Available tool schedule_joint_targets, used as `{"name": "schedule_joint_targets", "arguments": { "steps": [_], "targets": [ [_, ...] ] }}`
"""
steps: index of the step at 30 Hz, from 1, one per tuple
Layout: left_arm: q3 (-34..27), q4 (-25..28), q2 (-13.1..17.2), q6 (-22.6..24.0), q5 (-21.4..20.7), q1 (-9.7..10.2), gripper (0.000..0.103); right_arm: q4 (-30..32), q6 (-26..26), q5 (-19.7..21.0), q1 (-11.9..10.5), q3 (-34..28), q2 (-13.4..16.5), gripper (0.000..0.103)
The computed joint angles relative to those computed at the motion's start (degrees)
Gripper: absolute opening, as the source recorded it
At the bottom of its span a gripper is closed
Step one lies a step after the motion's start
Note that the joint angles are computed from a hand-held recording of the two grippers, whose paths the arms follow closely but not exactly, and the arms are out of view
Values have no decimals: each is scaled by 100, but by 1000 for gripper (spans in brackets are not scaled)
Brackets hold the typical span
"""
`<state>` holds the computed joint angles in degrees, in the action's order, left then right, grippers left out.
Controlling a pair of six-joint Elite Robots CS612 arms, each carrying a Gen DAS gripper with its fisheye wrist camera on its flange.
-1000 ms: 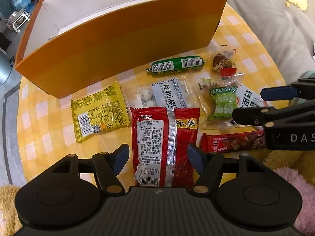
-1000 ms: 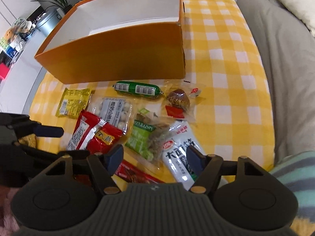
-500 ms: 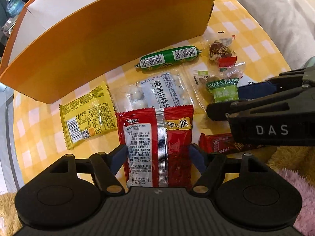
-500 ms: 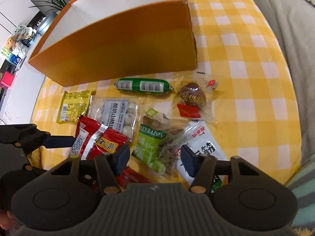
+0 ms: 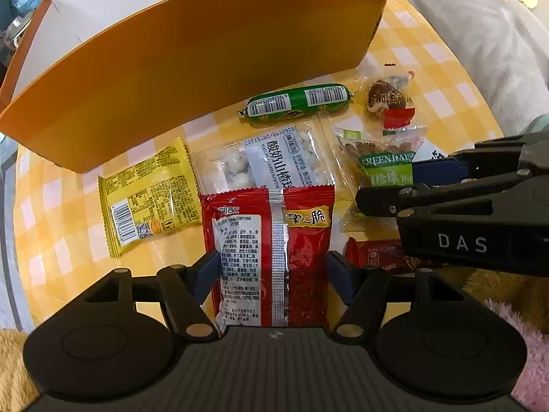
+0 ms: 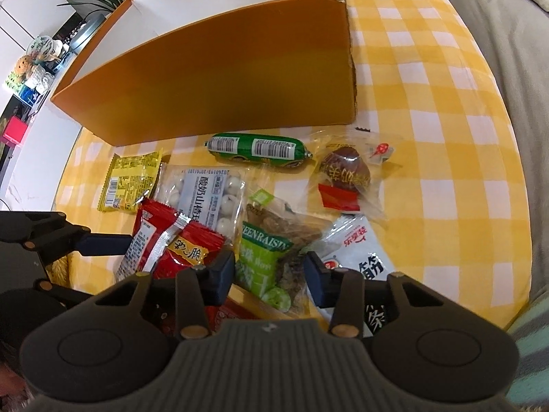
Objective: Organize snacks
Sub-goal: 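Grasp the red spicy-strip packet with left tool while right tool grasps the green raisin pack, then carry both packets over the box and lower them inside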
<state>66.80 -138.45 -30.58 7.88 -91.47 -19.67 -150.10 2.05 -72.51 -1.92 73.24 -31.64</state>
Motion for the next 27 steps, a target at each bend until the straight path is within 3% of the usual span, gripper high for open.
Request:
{"name": "schedule_joint_targets", "arguments": {
  "steps": [5,7,8,9,27],
  "targets": [
    [120,-177,-84,-135,-128,59,69,-51,-102,-118,29,45,-37,39],
    [183,-252,-118,-224,-162,84,60,-96,-112,-153,34,77,-57,38],
    [219,-333,-138,-291,-260,112,46,-125,-103,-175,35,97,-69,37],
    [240,-384,-161,-358,-378,148,44,-166,-84,-202,37,123,-85,37],
    [587,-1219,-393,-987,-693,296,44,-621,-144,-330,62,494,-334,32]
  ]
}}
